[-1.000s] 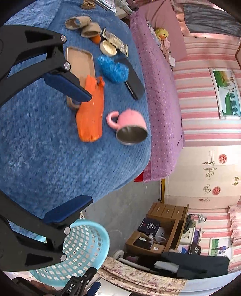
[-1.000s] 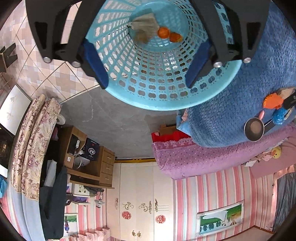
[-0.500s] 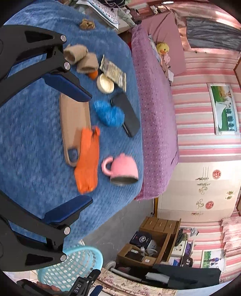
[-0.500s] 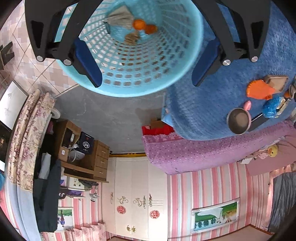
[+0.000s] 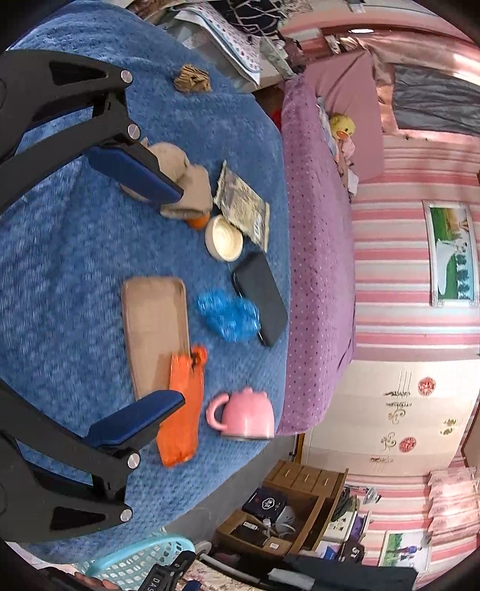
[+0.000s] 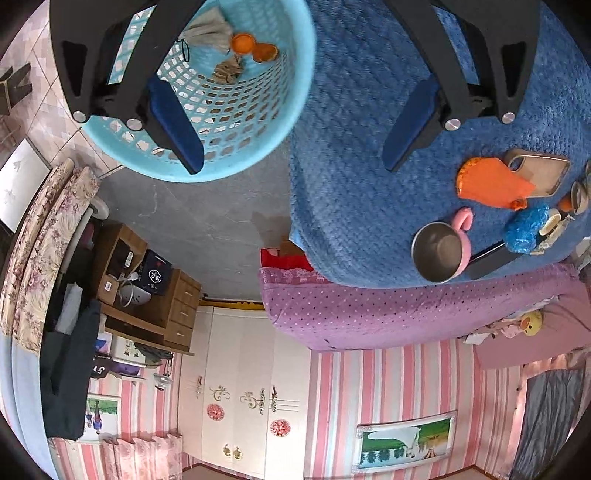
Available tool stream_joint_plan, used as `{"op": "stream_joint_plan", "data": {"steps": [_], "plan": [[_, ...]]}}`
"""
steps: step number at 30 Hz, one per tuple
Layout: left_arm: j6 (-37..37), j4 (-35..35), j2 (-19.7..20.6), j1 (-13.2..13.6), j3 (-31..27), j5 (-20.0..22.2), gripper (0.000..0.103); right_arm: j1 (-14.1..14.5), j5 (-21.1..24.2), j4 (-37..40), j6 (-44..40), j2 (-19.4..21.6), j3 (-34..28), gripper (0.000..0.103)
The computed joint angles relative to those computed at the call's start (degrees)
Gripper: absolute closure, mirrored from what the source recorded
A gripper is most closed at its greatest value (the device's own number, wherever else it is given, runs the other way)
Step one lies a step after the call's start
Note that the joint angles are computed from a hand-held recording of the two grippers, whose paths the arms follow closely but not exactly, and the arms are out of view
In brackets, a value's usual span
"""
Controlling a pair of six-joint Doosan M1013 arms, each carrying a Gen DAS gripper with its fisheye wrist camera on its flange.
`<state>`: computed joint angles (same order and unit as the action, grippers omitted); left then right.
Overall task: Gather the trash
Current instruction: 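Move both open grippers back over the bed toward the remaining items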
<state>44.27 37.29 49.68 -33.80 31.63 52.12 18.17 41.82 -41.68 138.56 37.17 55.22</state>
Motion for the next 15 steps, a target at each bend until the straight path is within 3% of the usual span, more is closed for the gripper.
{"op": "stream_joint_plan", "data": {"steps": [6, 15], "plan": [[-2.0, 0.4, -1.6, 1.2, 3.5, -1.0, 0.006, 0.6, -1.2, 2.4, -0.1, 0.4, -0.7, 0.008], [-3.1, -0.2, -3.1, 2.9, 6.8, -1.1, 0.006, 2.0, 0.5, 4.5, -1.9, 2.7, -4.3, 0.008]]}}
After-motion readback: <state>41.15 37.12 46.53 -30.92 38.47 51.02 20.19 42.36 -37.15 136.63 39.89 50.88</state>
